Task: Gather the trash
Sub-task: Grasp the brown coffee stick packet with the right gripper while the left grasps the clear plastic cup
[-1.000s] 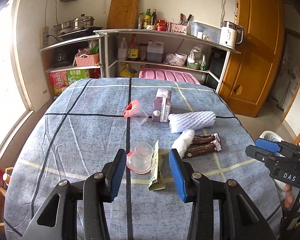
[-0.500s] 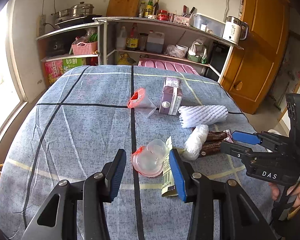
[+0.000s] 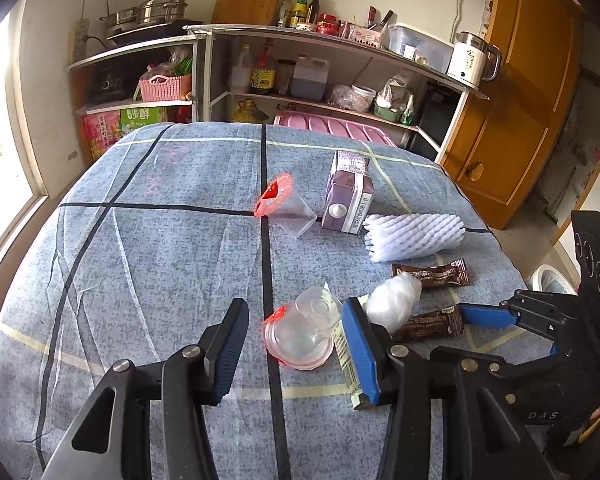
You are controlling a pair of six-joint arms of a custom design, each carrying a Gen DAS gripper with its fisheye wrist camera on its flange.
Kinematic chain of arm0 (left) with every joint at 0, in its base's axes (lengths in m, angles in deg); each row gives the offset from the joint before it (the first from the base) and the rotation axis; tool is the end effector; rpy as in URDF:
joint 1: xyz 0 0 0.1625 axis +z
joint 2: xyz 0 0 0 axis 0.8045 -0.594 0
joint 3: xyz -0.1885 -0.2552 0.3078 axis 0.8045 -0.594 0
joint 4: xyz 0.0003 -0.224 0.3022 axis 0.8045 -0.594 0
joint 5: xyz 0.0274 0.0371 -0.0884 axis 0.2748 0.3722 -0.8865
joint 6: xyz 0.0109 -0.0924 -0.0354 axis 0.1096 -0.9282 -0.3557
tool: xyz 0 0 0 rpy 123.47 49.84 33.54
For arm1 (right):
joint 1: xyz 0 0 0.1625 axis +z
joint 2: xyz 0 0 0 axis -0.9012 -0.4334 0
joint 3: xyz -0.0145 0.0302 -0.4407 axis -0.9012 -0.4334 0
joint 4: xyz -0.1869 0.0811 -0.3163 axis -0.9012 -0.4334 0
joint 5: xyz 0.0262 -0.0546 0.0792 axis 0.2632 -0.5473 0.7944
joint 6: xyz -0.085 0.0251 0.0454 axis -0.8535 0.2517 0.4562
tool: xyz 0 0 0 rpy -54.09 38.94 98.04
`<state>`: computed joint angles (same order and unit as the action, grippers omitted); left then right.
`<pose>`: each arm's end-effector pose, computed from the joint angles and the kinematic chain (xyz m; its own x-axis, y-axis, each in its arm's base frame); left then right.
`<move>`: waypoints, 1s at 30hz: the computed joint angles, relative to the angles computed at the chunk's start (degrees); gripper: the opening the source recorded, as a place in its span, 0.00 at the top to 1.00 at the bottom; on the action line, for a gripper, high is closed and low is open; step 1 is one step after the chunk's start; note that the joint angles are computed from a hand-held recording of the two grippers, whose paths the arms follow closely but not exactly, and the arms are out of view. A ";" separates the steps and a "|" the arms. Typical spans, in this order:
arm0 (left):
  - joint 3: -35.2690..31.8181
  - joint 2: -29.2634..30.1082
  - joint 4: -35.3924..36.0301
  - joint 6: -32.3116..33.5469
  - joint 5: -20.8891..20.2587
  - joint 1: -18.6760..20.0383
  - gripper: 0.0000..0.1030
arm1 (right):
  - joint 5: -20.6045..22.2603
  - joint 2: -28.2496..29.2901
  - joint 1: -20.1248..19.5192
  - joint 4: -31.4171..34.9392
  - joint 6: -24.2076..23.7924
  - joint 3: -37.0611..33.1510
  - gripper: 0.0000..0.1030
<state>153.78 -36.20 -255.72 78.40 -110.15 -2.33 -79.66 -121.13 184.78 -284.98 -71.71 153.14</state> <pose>-0.0966 -0.4128 0.2532 -0.7298 0.4675 -0.4988 0.6535 0.6912 -0.3085 0.2865 -0.3460 0.0306 -0.7854 -0.2114 0.5817 -0.4753 0.8081 -0.3480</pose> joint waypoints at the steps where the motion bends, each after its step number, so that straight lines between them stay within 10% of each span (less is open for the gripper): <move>1: 0.06 0.02 -0.23 0.05 0.14 -0.08 0.52 | -0.72 0.13 0.30 -0.80 -0.42 -0.08 0.48; 18: -1.10 2.39 0.18 -1.01 -0.40 1.66 0.52 | -4.12 3.32 0.74 2.22 -5.97 -4.83 0.49; 30: -0.92 2.88 -1.96 0.03 -0.21 1.84 0.65 | -4.28 3.54 1.42 1.31 -4.72 -4.48 0.71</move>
